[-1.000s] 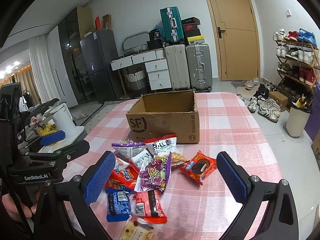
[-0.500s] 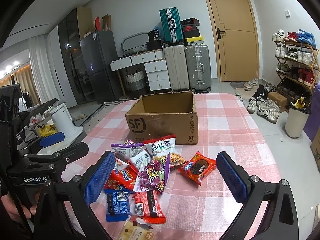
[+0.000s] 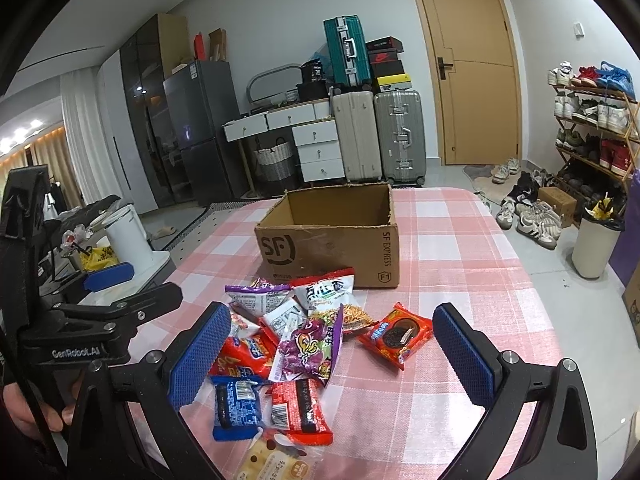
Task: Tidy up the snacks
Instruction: 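Lower the right tool onto the cream wafer bar and close on it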
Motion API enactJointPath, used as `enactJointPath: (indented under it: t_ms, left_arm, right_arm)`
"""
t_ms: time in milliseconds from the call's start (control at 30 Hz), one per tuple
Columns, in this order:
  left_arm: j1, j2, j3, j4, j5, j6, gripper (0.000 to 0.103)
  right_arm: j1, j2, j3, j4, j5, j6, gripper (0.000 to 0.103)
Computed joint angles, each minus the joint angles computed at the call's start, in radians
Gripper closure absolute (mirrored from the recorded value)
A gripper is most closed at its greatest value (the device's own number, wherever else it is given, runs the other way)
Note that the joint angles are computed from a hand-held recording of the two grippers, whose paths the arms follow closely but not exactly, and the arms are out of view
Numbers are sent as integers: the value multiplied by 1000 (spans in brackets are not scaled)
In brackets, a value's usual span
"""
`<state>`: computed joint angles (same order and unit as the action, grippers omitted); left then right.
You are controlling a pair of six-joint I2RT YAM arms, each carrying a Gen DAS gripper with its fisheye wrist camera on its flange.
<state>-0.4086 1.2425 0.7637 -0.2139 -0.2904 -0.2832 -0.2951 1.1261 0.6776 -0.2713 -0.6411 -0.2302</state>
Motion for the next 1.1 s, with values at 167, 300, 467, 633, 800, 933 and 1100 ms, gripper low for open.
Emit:
enactJointPath:
  t_ms: [167,300,467,633,800,933,1100]
  left_arm:
    - [31,2,-11,13,8,5,1]
    - [66,-1,-31,33,32,8,1]
    - [95,4,-51,53,53,14,1]
    - [117,18,-68,72,73,19,1]
    - [133,31,-81,86,89,21,1]
    - [143,42,-90,97,94,22,1]
    - [155,47,-100,102,104,20,1]
  right_arm:
    - [-10,-2,-24,-31,-40,-61,0]
    - [-12,-6,-60,-73,-61,-143,0]
    - [-10,-3,-115,-116,-77,-241,0]
    - [8,26,-170,-136,-56,-316,0]
    - [25,59,-210,-139,-50,-346,0]
    - [62,88,-230,-108,-27,-337,0]
    - [107,129,-243,-82,-12,-321,0]
